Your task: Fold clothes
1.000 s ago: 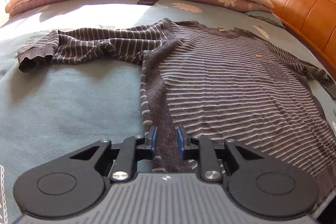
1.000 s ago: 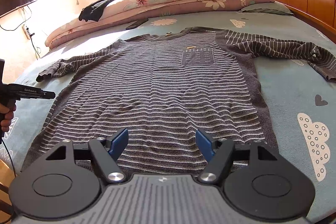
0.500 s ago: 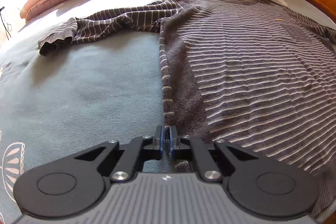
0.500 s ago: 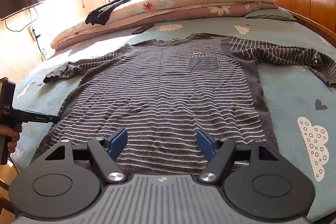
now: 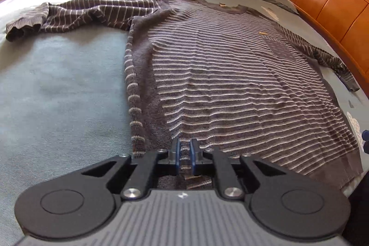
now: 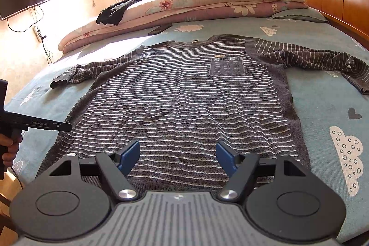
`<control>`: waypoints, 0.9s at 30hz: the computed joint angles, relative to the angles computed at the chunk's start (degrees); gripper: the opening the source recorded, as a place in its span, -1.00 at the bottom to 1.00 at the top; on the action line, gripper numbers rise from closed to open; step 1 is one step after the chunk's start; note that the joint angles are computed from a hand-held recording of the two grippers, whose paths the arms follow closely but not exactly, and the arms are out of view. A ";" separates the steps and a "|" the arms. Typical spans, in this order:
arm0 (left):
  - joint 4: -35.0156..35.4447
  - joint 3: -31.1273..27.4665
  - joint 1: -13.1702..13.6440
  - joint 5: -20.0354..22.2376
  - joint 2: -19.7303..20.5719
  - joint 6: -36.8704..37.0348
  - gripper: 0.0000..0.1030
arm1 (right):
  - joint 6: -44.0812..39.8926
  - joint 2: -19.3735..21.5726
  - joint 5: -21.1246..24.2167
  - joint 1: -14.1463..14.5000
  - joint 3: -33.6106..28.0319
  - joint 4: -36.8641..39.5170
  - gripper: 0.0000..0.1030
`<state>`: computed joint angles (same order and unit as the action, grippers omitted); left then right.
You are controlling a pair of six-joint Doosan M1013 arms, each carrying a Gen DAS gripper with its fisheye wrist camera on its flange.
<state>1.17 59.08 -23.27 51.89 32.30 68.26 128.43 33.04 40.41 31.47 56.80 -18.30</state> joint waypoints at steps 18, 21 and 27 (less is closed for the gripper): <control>-4.92 0.70 0.96 5.31 -1.37 12.36 -0.34 | -28.42 7.63 8.89 0.95 -12.18 12.68 0.50; 0.25 2.06 -0.79 7.40 -3.03 14.78 -0.30 | -28.64 7.17 8.12 1.21 -11.35 12.05 0.43; 0.94 10.17 -4.20 -4.44 -8.15 27.27 -0.12 | -39.43 6.09 8.05 0.79 -9.50 15.80 -0.11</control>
<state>2.11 69.25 -27.47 47.45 24.15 95.53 89.00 39.13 48.46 32.26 47.30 -2.50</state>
